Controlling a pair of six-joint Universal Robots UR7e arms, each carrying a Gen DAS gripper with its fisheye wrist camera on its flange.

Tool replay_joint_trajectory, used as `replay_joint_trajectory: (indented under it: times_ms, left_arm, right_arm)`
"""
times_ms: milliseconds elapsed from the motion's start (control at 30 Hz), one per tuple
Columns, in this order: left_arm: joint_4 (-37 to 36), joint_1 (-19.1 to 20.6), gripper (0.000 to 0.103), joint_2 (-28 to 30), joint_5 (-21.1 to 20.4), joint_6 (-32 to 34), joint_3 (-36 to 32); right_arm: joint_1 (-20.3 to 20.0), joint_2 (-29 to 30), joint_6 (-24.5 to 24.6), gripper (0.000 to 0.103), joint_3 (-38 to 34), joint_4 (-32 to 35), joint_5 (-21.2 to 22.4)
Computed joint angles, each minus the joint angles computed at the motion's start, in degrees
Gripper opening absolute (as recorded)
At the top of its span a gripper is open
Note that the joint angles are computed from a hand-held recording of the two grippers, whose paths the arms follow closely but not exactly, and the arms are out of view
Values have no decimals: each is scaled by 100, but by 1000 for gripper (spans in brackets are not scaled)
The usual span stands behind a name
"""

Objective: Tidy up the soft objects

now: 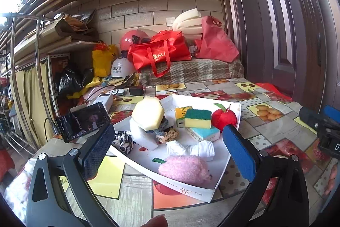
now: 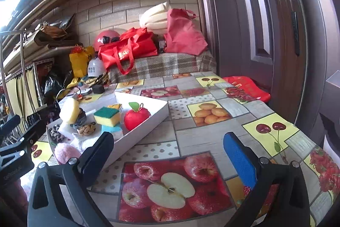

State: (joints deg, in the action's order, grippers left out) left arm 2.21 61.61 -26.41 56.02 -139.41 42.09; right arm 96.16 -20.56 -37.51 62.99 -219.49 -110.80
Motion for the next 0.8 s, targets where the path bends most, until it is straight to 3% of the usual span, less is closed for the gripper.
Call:
replay_joint_trajectory:
  times_ms: [67, 200, 300, 500, 800]
  left_arm:
    - [306, -15, 103, 235, -130, 74, -412]
    - [271, -88, 103, 489, -599, 430, -705]
    - [203, -93, 103, 462, -607, 459, -626]
    - [577, -65, 103, 542, -520, 161, -854]
    - [2071, -10, 102, 1352, -625, -357, -2556]
  right_arm:
    - [-13, 26, -89, 103, -15, -399, 206]
    - [-78, 110, -201, 103, -181, -471, 518]
    - [-79, 87, -165, 103, -221, -115, 444]
    - [-65, 115, -217, 103, -253, -143, 392]
    - [-82, 70, -85, 103, -224, -99, 314]
